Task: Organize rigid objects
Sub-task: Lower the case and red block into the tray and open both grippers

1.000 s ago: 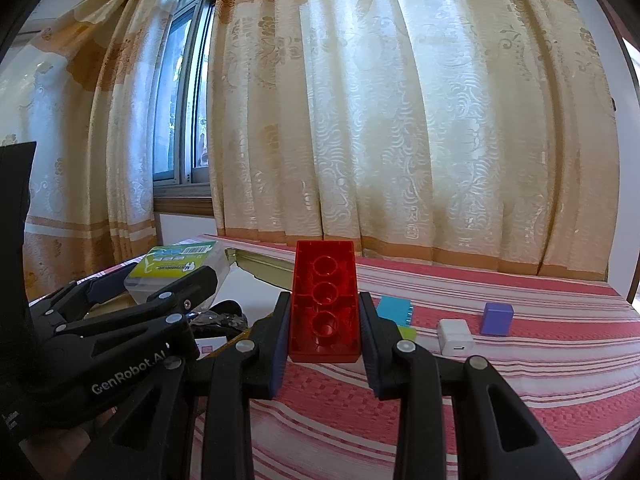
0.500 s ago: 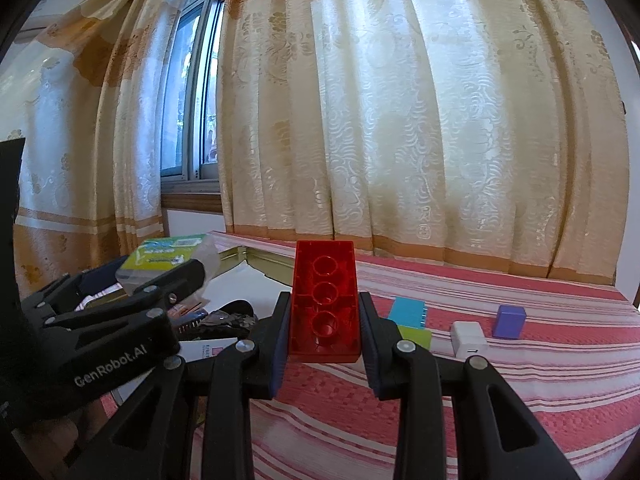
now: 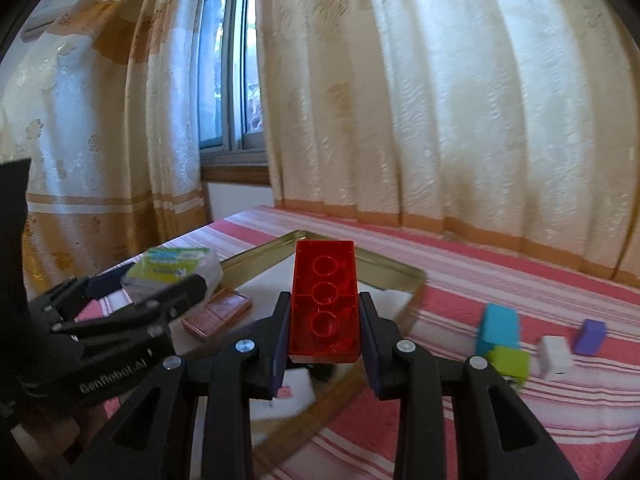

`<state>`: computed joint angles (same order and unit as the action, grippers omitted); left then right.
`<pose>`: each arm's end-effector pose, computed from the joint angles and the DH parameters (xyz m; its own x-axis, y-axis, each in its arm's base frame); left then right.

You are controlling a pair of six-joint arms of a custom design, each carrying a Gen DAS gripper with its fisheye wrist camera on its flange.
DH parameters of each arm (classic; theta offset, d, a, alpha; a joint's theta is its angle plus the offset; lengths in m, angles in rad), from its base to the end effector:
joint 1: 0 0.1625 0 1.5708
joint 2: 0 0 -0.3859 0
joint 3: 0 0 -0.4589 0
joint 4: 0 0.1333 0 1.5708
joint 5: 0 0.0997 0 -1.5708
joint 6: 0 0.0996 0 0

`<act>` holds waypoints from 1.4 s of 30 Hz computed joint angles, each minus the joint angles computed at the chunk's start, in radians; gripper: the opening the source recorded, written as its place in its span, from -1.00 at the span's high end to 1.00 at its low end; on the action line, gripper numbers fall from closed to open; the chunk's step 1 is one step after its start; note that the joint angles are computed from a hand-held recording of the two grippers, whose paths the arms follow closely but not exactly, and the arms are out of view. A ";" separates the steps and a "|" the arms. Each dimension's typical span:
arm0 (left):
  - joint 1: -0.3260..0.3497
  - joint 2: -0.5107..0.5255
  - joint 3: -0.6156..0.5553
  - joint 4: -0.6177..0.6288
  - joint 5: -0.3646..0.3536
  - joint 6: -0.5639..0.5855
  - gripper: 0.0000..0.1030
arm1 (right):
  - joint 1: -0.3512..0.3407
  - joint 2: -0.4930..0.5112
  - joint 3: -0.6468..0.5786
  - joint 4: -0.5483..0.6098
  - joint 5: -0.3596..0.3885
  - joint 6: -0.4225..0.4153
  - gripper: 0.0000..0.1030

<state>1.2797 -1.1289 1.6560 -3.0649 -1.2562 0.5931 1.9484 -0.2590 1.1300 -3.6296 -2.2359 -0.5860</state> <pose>-0.0426 -0.7140 0.3088 -0.7249 0.3280 -0.6058 0.6851 0.4348 -0.5844 0.3538 -0.6972 -0.0265 -0.7090 0.0095 0.7051 -0.6360 0.4232 -0.6453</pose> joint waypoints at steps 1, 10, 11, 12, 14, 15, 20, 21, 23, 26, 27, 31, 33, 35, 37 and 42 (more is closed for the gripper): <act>0.002 0.006 -0.009 0.005 0.012 0.000 -0.60 | -0.002 0.003 -0.011 0.028 0.007 0.014 0.34; 0.022 0.017 -0.043 0.040 0.055 -0.031 -0.64 | -0.020 0.048 -0.106 0.207 0.049 0.095 0.22; 0.022 0.016 -0.042 0.036 0.060 -0.035 -0.67 | -0.017 0.053 -0.111 0.192 0.036 0.084 0.04; 0.022 0.018 -0.043 0.033 0.065 -0.040 -0.74 | -0.016 0.050 -0.105 0.181 0.033 0.082 -0.20; 0.023 0.014 -0.042 0.036 0.066 -0.061 -0.99 | -0.018 0.015 -0.055 0.161 0.054 0.107 -0.50; 0.022 0.007 -0.035 0.038 0.052 -0.064 -0.99 | -0.020 -0.013 -0.010 0.140 0.073 0.120 -0.53; -0.011 -0.027 0.028 0.021 0.026 -0.030 -0.99 | -0.018 -0.109 0.156 0.007 0.031 0.073 -0.53; -0.020 -0.035 0.042 0.019 0.020 -0.023 -0.99 | -0.019 -0.127 0.185 -0.010 0.024 0.073 -0.54; -0.044 -0.052 0.082 0.004 0.004 -0.006 -0.99 | -0.024 -0.169 0.249 -0.052 -0.011 0.079 -0.54; -0.084 -0.065 0.128 0.008 -0.012 0.019 -0.99 | -0.036 -0.235 0.343 -0.122 -0.057 0.101 -0.54; -0.098 -0.066 0.142 0.010 -0.010 0.030 -0.99 | -0.040 -0.256 0.373 -0.152 -0.075 0.104 -0.54; -0.149 -0.056 0.180 0.039 -0.019 0.055 -0.99 | -0.056 -0.332 0.466 -0.223 -0.134 0.115 -0.54; -0.172 -0.031 0.180 0.053 -0.005 0.064 -0.99 | -0.062 -0.359 0.493 -0.251 -0.170 0.116 -0.54; -0.191 0.002 0.164 0.084 0.022 0.059 -0.99 | -0.066 -0.380 0.504 -0.247 -0.208 0.123 -0.54; -0.205 0.039 0.139 0.118 0.046 0.041 -0.99 | -0.077 -0.403 0.519 -0.236 -0.235 0.132 -0.54; -0.227 0.113 0.093 0.175 0.094 0.021 -0.99 | -0.108 -0.450 0.558 -0.234 -0.243 0.204 -0.54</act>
<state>1.0527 -1.0158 1.7486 -2.8902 -1.1626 0.6140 1.8402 -0.7091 1.6883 -3.8634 -2.4793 -0.3822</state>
